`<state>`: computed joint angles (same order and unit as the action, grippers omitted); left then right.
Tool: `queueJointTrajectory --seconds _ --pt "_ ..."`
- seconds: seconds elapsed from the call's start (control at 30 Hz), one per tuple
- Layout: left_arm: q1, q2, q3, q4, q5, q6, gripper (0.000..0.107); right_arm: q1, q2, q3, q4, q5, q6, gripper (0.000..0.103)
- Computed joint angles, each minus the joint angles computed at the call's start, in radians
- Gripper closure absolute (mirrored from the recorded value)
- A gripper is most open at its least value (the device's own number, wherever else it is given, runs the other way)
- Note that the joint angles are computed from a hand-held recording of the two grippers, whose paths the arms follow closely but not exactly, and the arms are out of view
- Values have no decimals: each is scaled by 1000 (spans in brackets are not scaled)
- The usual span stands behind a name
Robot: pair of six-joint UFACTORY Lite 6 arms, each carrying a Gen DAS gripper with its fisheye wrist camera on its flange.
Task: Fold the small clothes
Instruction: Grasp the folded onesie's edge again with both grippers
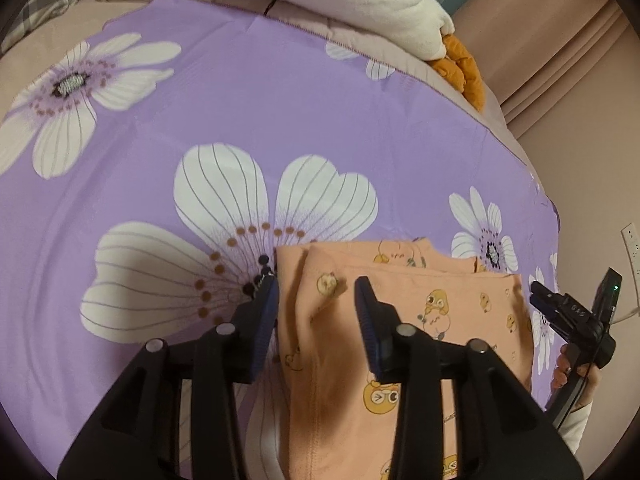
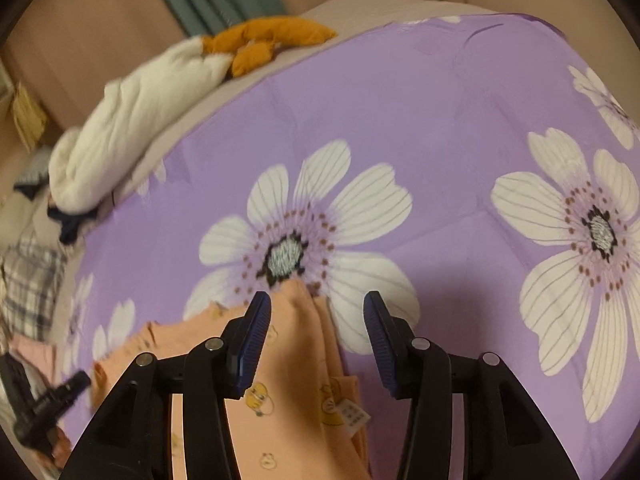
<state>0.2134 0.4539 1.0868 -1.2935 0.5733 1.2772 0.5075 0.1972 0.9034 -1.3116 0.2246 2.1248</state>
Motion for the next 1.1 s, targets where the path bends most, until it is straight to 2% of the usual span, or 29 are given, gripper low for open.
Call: queueJointTrajectory --seconds 0.03,0.07,0.1,0.13,0.17,0.2,0.23,0.37,0.5,0.57,0.73,0.77,0.83,0.87,0.9,1.03,1.07,1.1 --pt "-4 6 0 -5 0 6 73 3 39 29 37 0 -51 55" --pt "-11 14 -1 -15 -7 20 87 7 73 54 66 3 -89 55" --pt "-17 18 -2 -20 -15 34 106 13 99 72 80 10 -107 56" --pt "-30 17 -7 -22 -43 45 105 19 126 91 85 16 -121 65" --pt "-37 8 -20 -38 -70 58 103 23 143 104 107 19 -151 83" --pt "-37 0 -30 -56 -78 74 104 30 152 112 110 29 -155 93" --pt "-33 -7 -36 -64 -72 84 104 38 150 111 83 42 -122 96" --pt "-12 -89 -87 -134 -69 165 106 63 65 49 -75 59 44 96" --pt "12 -138 -82 -135 -24 166 106 70 -2 26 -124 55 86 97" --pt "13 -136 -60 -123 -9 137 107 72 -16 31 -130 47 81 97" --pt "-6 -131 -61 -115 -34 132 106 81 49 87 -17 73 -37 97" --pt "-15 -129 -66 -111 -45 139 103 83 58 90 -3 79 -50 97" --pt "-28 -123 -73 -94 -64 142 88 88 69 89 7 97 -59 97" --pt "-39 -112 -73 -98 -80 150 72 86 66 82 -2 94 -49 97" --pt "-45 -100 -72 -111 -86 163 67 81 65 77 -19 85 -31 97" --pt "-74 -7 -21 -106 -101 145 76 75 67 77 -19 87 -36 97" --pt "-86 11 -13 -107 -119 149 95 79 70 79 -42 97 -18 97" --pt "-98 18 -12 -110 -145 153 101 79 74 81 -48 100 -19 97"
